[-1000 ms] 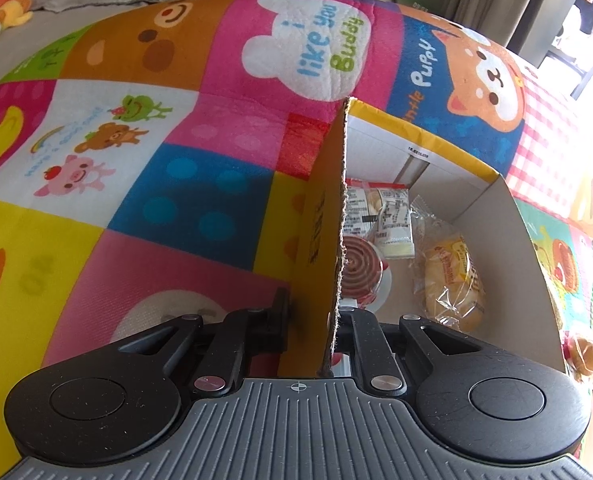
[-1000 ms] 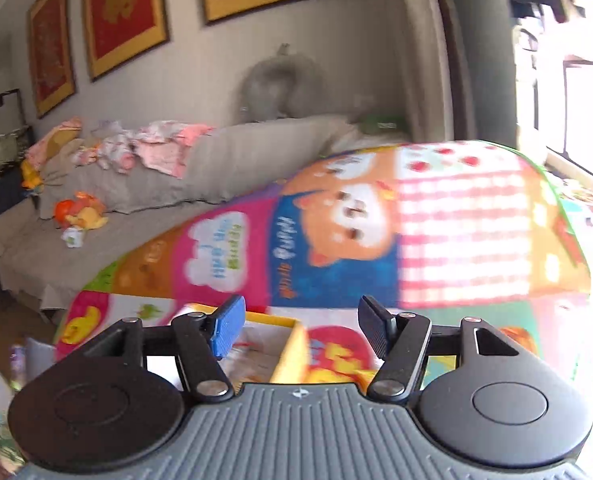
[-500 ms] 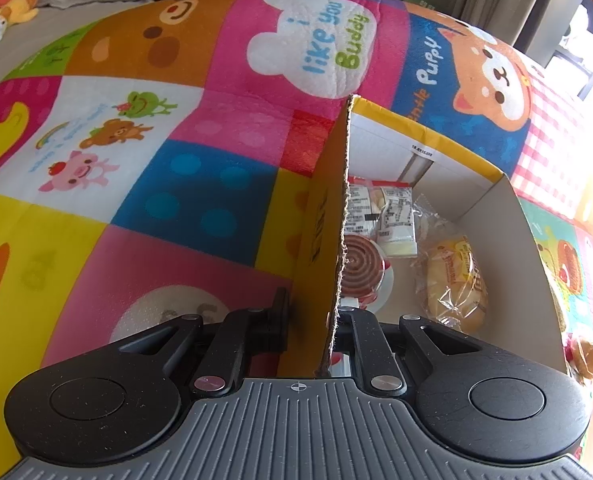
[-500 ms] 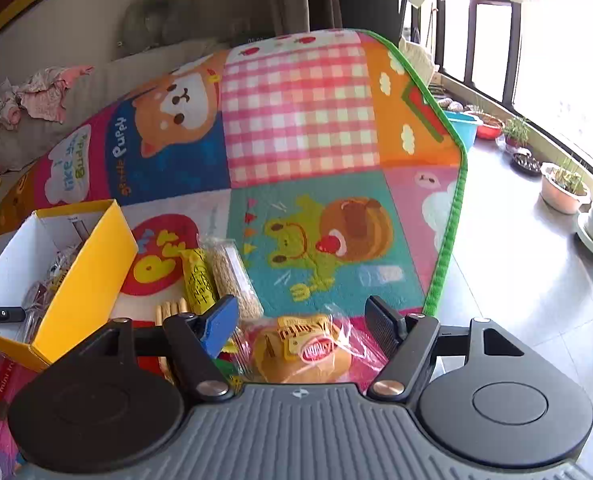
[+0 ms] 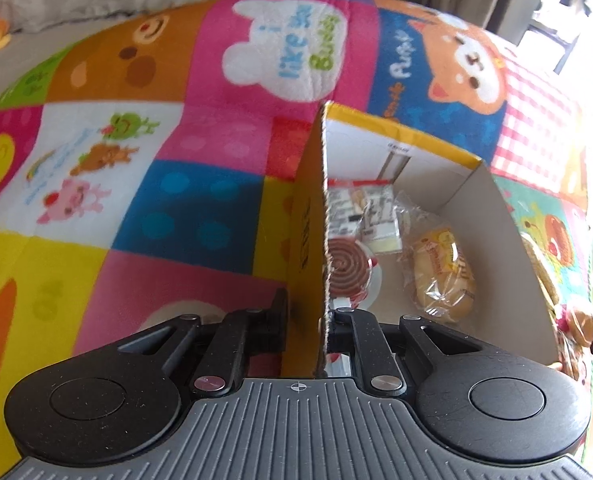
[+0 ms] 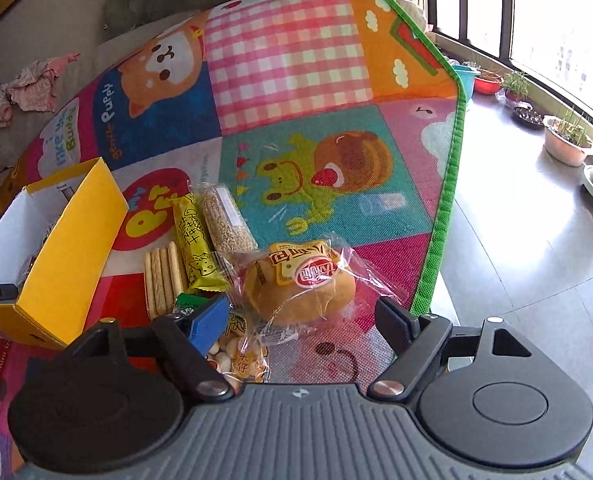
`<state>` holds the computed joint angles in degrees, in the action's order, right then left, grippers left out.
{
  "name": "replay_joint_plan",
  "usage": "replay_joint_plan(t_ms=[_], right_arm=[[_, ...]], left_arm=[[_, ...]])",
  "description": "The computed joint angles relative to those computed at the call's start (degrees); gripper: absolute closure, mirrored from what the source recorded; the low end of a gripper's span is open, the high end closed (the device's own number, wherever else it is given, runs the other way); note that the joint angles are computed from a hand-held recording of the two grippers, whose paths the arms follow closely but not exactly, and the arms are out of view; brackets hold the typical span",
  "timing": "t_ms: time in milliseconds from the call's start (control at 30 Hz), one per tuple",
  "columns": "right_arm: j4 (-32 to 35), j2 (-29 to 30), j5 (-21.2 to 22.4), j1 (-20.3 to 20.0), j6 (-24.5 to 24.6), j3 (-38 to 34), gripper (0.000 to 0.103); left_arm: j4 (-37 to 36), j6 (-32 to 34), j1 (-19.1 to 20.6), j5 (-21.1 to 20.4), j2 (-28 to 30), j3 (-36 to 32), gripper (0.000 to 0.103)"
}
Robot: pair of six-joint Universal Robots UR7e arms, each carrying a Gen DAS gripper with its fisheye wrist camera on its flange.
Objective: Organize objects
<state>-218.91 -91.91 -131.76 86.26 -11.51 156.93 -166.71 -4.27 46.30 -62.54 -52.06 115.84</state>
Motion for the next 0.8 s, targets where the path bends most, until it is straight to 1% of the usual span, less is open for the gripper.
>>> replay_joint_plan(t_ms=[100,167,200,267,367,433,500,533,567,600,633,667,700,733,767,800], right_arm=[[-1.6,1.0,0.1,0.7,0.2,0.7,0.020],[-3.3,2.3,-0.3,1.6,-0.4,1.1,0.019],[-4.0,3.0,-0.6,2.0,-0.8,1.2,0.019],[-5.3,4.4,-1.3,3.1,-1.9,1.4,0.019],[-7.0,6.6,-2.2,4.8,-3.0,1.4,0.019],[-7.3,7.2,-2.0,5.9,-3.0,1.6,0.019],[-7.7,7.8,-0.6,7.4,-3.4,1.9,0.019],[-8.7,9.1,-0.3,8.6,-4.2,1.9,0.019],[-9.9,11.3,-0.6,10.3,-5.4,1.5,0.021],[-11.5,13.9,-1.4,12.0,-7.0,0.9,0.031],[-12.6,16.5,-1.9,13.7,-8.6,0.3,0.048],[-12.1,17.9,-1.5,14.8,-9.4,-0.4,0.054],[-10.3,18.9,-0.2,15.7,-9.8,-1.1,0.058],[-9.5,19.9,1.4,16.2,-10.2,-1.8,0.058],[-9.9,21.8,2.3,16.9,-11.2,-2.9,0.059],[-10.8,23.7,2.1,17.6,-12.3,-4.0,0.061]], left_arm=[[-3.2,5.4,-0.8,0.2,-1.5,1.9,0.085],[-3.8,7.9,-1.4,0.8,-2.3,3.0,0.083],[-3.2,8.3,-1.6,1.4,-2.5,3.3,0.081],[-2.7,7.5,-1.6,1.6,-2.7,3.5,0.081],[-3.3,5.1,-1.5,1.3,-2.6,3.5,0.092],[-5.3,6.2,-2.3,2.7,-2.0,4.2,0.095],[-6.4,6.6,-2.6,3.1,-1.7,4.6,0.095],[-6.6,6.3,-2.5,3.0,-1.8,4.7,0.095],[-6.6,5.9,-2.3,2.7,-1.8,4.6,0.096],[-6.5,5.5,-2.1,2.4,-1.8,4.5,0.096],[-6.6,5.1,-2.1,2.3,-1.9,4.5,0.096],[-6.7,4.8,-2.1,2.4,-1.8,4.6,0.096],[-6.9,4.6,-2.1,2.5,-1.7,4.5,0.096],[-7.1,4.3,-2.1,2.5,-1.6,4.6,0.096],[-7.2,3.9,-2.0,2.2,-1.5,4.5,0.096],[-7.5,3.6,-1.9,2.0,-1.4,4.4,0.096]])
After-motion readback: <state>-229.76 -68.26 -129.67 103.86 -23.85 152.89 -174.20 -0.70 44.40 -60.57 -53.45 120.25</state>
